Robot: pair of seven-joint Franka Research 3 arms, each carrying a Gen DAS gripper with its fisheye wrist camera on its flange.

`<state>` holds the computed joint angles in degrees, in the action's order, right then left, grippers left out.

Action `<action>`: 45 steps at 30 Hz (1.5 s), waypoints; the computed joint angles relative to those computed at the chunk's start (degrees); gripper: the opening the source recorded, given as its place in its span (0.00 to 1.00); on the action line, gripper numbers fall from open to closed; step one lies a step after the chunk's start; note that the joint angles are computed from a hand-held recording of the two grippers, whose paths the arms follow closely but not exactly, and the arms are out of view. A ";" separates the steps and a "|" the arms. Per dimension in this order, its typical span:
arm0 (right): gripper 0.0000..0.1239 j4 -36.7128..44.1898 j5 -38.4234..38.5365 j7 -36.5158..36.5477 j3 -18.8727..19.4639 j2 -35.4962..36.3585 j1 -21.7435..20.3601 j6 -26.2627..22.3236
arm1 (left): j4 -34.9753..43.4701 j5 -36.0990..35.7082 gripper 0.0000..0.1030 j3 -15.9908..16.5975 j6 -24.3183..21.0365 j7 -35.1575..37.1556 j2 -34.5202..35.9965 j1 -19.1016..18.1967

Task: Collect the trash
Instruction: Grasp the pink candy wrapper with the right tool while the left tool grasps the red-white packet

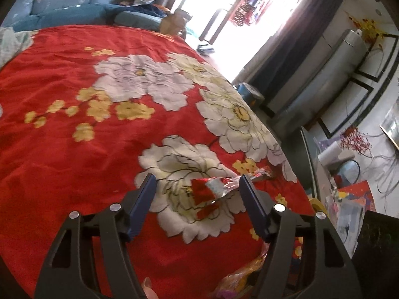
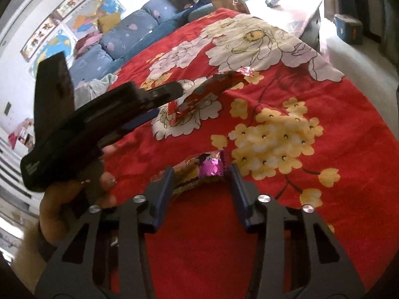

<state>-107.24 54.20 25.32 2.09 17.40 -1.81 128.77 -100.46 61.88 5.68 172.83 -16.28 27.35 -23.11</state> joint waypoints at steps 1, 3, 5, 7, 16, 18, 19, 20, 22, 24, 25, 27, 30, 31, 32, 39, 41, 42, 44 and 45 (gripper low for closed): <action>0.21 -0.21 0.10 -0.44 -0.01 -0.20 -0.12 -0.03 | 0.46 -0.31 0.64 -0.37 0.23 0.92 0.39 0.33; 0.18 -0.12 0.11 -0.57 -0.24 -0.22 -0.51 -0.91 | 1.61 -1.78 0.64 -1.44 0.81 4.09 1.38 1.15; 0.18 0.26 -0.06 -0.41 -0.56 -0.13 -1.01 -2.06 | 2.32 -3.23 0.64 -1.62 1.78 6.75 2.11 1.34; 0.16 0.14 -0.01 -0.97 -0.83 -0.37 -1.43 -2.16 | 3.26 -4.95 0.64 -2.26 2.60 10.78 2.91 1.68; 0.15 2.32 1.02 -1.09 -1.63 -0.01 -3.45 -3.52 | 8.01 -17.29 0.49 -7.95 -4.74 32.14 5.99 3.13; 0.15 2.93 1.48 -0.98 -1.75 0.09 -3.94 -3.75 | 8.60 -19.02 0.32 -7.41 -6.10 34.25 6.28 2.27; 0.15 3.25 1.75 -0.87 -1.80 0.18 -4.16 -3.74 | 8.88 -19.80 0.32 -7.34 -6.65 35.39 6.44 2.03; 0.15 3.60 2.11 -0.72 -1.87 0.27 -4.42 -3.62 | 8.91 -20.32 0.29 -7.10 -6.91 36.13 6.45 1.74; 0.15 4.24 2.48 -0.42 -1.92 0.59 -4.79 -3.56 | 9.00 -21.10 0.26 -6.68 -7.10 37.23 6.51 1.17; 0.15 4.88 2.80 -0.09 -1.96 0.87 -5.16 -3.35 | 8.77 -21.36 0.24 -6.00 -6.59 37.39 6.41 0.54; 0.15 5.14 3.02 -0.06 -1.96 0.98 -5.38 -3.18 | 8.42 -21.32 0.24 -5.57 -6.15 37.13 6.20 0.16; 0.15 5.67 3.33 -0.12 -2.01 1.19 -5.83 -2.92 | 8.05 -21.50 0.22 -5.24 -5.36 37.01 6.00 -0.26; 0.15 6.27 4.04 -0.13 -2.07 1.33 -6.54 -2.24 | 7.66 -21.35 0.08 -4.63 -4.41 36.42 5.67 -1.22; 0.15 6.50 4.23 -0.02 -2.09 1.37 -6.72 -1.97 | 7.62 -21.21 0.08 -4.33 -4.37 36.06 5.56 -1.67; 0.15 6.57 4.46 -0.01 -2.10 1.31 -6.90 -1.65 | 7.60 -21.20 0.08 -4.32 -4.07 35.91 5.51 -1.85; 0.15 8.22 6.31 -0.58 -2.28 1.84 -8.40 0.51 | 8.10 -21.42 0.07 -4.51 -2.62 36.37 5.54 -3.26; 0.15 8.73 6.65 -0.49 -2.30 2.13 -8.83 1.07 | 8.26 -21.47 0.07 -4.61 -2.31 36.74 5.48 -3.54; 0.15 8.89 6.86 -0.41 -2.31 2.21 -9.04 1.47 | 8.45 -21.51 0.07 -4.66 -2.20 36.95 5.53 -3.70; 0.15 9.32 7.14 -0.29 -2.31 2.46 -9.53 1.80 | 8.91 -21.49 0.07 -4.71 -2.08 37.41 5.59 -4.14; 0.15 9.55 7.30 -0.23 -2.34 2.60 -9.79 2.01 | 9.14 -21.53 0.07 -4.76 -2.09 37.64 5.63 -4.33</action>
